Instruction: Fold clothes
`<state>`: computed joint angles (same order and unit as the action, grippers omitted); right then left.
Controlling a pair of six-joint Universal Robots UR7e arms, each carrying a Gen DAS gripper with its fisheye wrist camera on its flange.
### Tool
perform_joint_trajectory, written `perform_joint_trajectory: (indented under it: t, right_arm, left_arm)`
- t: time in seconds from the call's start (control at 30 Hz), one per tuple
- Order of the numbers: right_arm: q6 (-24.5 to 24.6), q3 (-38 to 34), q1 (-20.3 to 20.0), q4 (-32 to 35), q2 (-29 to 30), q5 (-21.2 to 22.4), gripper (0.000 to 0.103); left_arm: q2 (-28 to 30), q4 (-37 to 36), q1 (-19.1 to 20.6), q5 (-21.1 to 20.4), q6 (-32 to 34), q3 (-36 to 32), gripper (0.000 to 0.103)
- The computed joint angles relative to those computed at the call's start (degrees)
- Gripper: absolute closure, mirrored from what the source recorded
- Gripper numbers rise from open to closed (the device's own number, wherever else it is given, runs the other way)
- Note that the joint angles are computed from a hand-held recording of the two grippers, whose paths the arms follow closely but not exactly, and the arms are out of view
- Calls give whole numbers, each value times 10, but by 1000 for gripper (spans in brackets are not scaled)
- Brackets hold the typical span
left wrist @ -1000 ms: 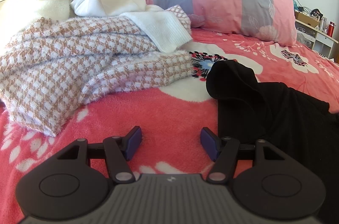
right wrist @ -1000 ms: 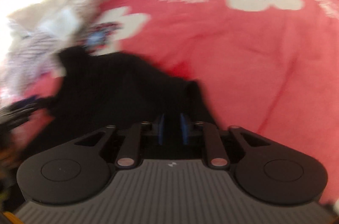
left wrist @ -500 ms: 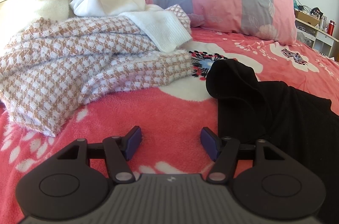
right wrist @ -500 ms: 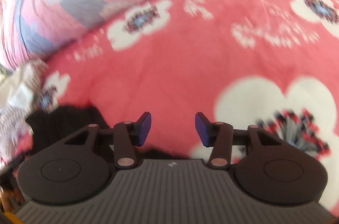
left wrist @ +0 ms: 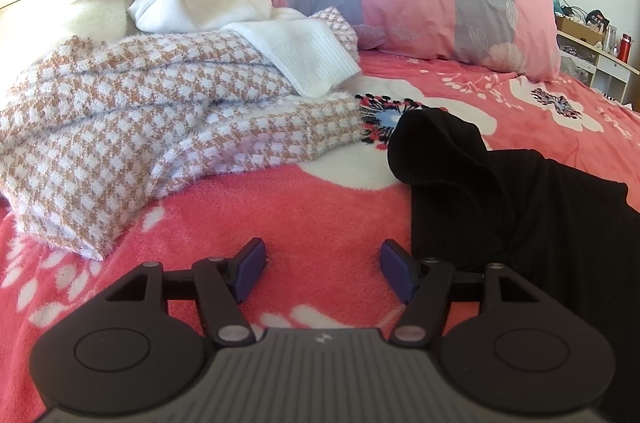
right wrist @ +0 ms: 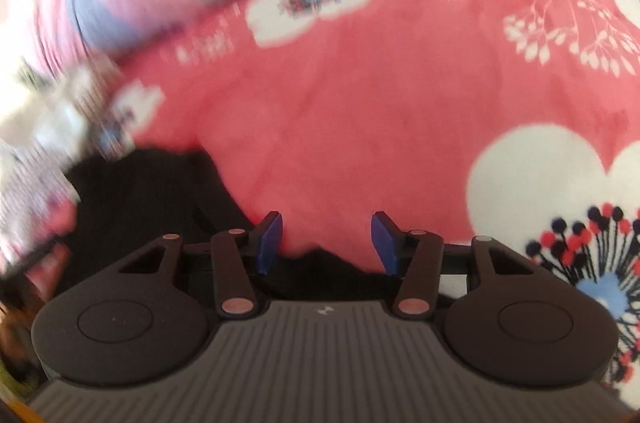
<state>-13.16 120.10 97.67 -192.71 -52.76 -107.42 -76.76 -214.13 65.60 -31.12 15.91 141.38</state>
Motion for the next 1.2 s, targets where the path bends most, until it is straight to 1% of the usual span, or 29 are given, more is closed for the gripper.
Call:
perform_joint_trajectory:
  t: [0.07, 0.17, 0.23, 0.33, 0.4, 0.43, 0.5, 0.53, 0.57, 0.6, 0.63, 0.77, 0.93, 1.03, 1.1, 1.2]
  right_arm:
    - [5, -6, -1, 10, 3, -2, 54]
    - [9, -25, 6, 43, 22, -43, 54]
    - [3, -30, 6, 49, 29, -45, 50]
    - [-12, -26, 8, 63, 24, -33, 50]
    - [-22, -23, 8, 84, 16, -19, 51]
    - [-30, -22, 10, 91, 14, -18, 53]
    - [-50, -19, 17, 94, 17, -28, 62]
    - [-60, -17, 22, 84, 22, -39, 81]
    - [-68, -15, 29, 65, 30, -56, 96]
    - [-75, -13, 35, 44, 38, -68, 97]
    - [-82, -10, 38, 23, 43, -70, 101]
    - [-114, -5, 46, -79, 68, -82, 102]
    - [-126, -25, 40, -181, 109, -107, 102]
    - [-152, -44, 34, -243, 141, -143, 102]
    - [-161, -58, 28, -259, 157, -168, 102]
    - [-172, -70, 30, -288, 170, -189, 102]
  left_arm:
    - [0, 0, 0, 0, 1, 0, 37]
    - [1, -1, 0, 0, 2, 0, 37]
    - [1, -1, 0, 0, 2, 0, 37]
    - [1, -1, 0, 0, 2, -1, 37]
    - [1, 0, 1, 0, 2, -1, 37]
    - [1, 0, 1, 0, 2, -1, 37]
    - [1, 0, 1, 0, 2, -1, 37]
    - [1, 0, 1, 0, 2, -1, 37]
    - [1, 0, 1, 0, 1, -1, 37]
    - [1, 0, 1, 0, 1, -1, 37]
    - [1, 0, 0, 0, 1, -1, 37]
    - [1, -1, 1, 0, 2, -1, 37]
    - [2, -2, 1, 0, 3, -1, 37]
    - [2, -2, 1, -1, 3, -1, 37]
    - [2, -2, 1, 0, 3, -1, 37]
    - [2, -2, 1, 0, 3, -1, 37]
